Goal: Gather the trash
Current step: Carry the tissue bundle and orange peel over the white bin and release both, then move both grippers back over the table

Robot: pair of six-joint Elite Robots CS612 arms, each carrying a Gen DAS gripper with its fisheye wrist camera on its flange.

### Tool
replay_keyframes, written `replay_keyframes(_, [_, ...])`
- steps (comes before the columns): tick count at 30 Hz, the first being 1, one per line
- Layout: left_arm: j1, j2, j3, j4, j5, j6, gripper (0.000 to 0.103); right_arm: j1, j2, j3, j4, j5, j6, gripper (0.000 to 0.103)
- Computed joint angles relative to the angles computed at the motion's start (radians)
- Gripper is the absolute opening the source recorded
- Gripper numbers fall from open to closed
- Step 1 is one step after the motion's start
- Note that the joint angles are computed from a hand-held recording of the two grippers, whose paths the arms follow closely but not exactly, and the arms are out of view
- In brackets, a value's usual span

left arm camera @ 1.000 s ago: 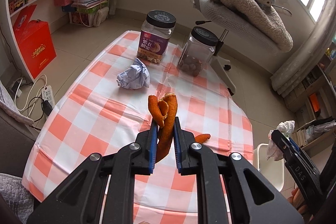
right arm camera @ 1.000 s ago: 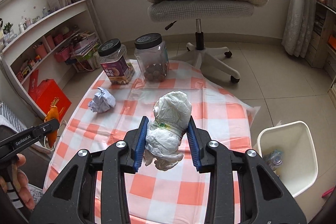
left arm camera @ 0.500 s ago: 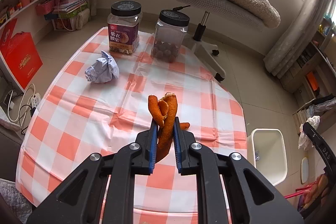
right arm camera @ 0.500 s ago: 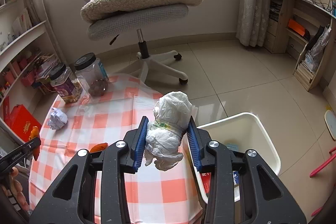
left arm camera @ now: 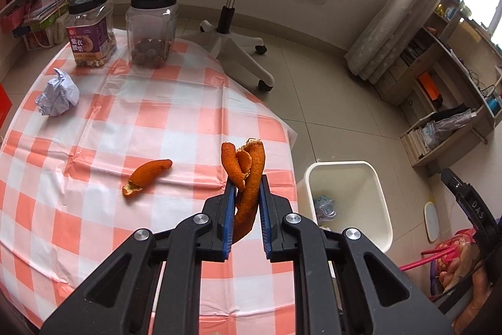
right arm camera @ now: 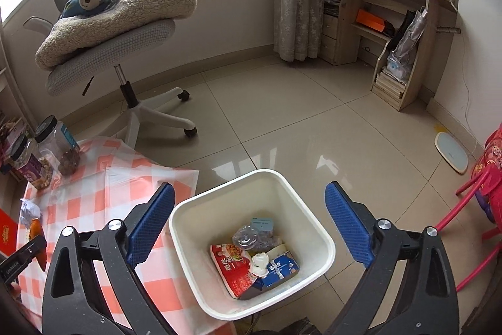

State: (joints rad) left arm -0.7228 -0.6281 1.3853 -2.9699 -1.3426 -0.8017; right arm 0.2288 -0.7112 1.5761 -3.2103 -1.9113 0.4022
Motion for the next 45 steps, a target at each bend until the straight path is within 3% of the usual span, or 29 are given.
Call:
replay_keyframes(8, [-0.033, 0.079, -0.148, 0.015, -0.118, 0.093, 0.015, -0.046, -0.034, 0.062, -0.032, -0.017, 0.066, 0.096])
replay_keyframes(17, [-0.064, 0.176, -0.330, 0.082, -0.202, 0.198, 0.016, -0.077, -0.054, 0.102, -0.063, -0.024, 0.116, 0.096])
replay_keyframes(18, [-0.066, 0.185, -0.349, 0.089, -0.210, 0.210, 0.024, -0.080, -0.056, 0.105, -0.065, -0.021, 0.125, 0.096])
replay_keyframes(19, [-0.068, 0.191, -0.363, 0.097, -0.214, 0.220, 0.043, -0.082, -0.057, 0.107, -0.067, -0.021, 0.133, 0.096])
replay_keyframes(21, [-0.072, 0.189, -0.363, 0.095, -0.201, 0.243, 0.052, -0.083, -0.058, 0.110, -0.073, -0.029, 0.143, 0.096])
replay_keyframes(25, [-0.073, 0.160, -0.314, 0.065, -0.157, 0.279, 0.054, -0.072, -0.051, 0.097, -0.064, -0.050, 0.137, 0.096])
replay_keyframes(30, [-0.071, 0.123, -0.229, 0.017, -0.041, 0.289, 0.060, -0.037, -0.031, 0.055, -0.031, -0.084, 0.080, 0.096])
replay_keyframes(37, [-0.053, 0.083, -0.155, 0.031, 0.086, 0.234, 0.066, 0.022, 0.009, -0.022, 0.001, -0.152, -0.013, 0.096])
replay_keyframes(45, [-0.013, 0.042, -0.079, 0.120, 0.191, 0.145, 0.069, 0.066, 0.047, -0.102, 0.060, -0.106, -0.063, 0.096])
